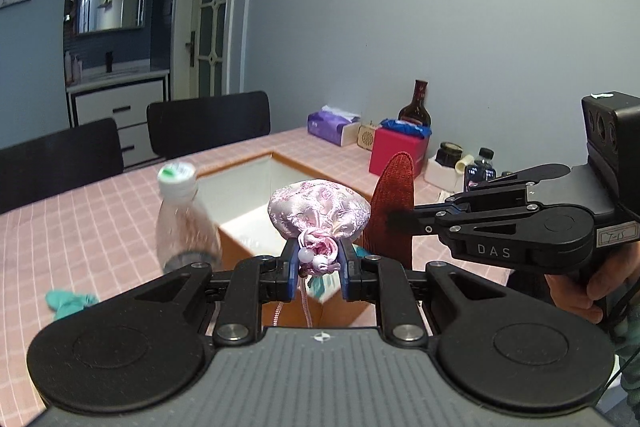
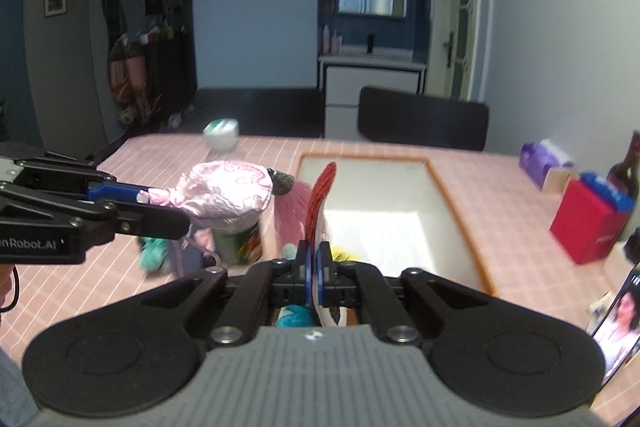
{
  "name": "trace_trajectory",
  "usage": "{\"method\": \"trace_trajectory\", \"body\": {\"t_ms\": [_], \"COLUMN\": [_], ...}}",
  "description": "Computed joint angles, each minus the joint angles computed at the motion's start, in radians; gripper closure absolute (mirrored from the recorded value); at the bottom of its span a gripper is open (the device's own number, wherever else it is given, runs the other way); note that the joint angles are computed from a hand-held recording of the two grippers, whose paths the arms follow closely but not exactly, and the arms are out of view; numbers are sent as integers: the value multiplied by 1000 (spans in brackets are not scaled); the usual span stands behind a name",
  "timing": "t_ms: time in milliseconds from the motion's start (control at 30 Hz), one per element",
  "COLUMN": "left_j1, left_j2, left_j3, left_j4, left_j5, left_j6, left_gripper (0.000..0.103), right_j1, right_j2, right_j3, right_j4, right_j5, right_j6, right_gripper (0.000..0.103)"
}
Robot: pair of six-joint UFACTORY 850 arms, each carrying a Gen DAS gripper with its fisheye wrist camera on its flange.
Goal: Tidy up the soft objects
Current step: 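Open both grippers over the orange box, dropping the pouch and red strip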
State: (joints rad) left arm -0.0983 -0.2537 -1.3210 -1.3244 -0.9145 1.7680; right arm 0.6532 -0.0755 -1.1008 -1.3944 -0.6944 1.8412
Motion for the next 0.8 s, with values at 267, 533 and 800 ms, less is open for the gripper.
{"method": "trace_trajectory", "body": {"t_ms": [267, 533, 800], "left_j1": [-119, -242, -318], "left_j2": [-40, -152, -268], "left_j3": [-62, -156, -252], "left_j4": [-13, 183, 597], "left_j5": [201, 459, 646], "left_j6": [-28, -203, -591], "left_gripper": [81, 81, 81], "right_j1": [-127, -282, -341], "right_j2": [-17, -149, -293], "right_j3": [-44, -169, -274], "right_j4": [-20, 206, 377], "right_j5": [92, 256, 251], "right_j6": [21, -174, -400], "right_gripper": [103, 103, 103]}}
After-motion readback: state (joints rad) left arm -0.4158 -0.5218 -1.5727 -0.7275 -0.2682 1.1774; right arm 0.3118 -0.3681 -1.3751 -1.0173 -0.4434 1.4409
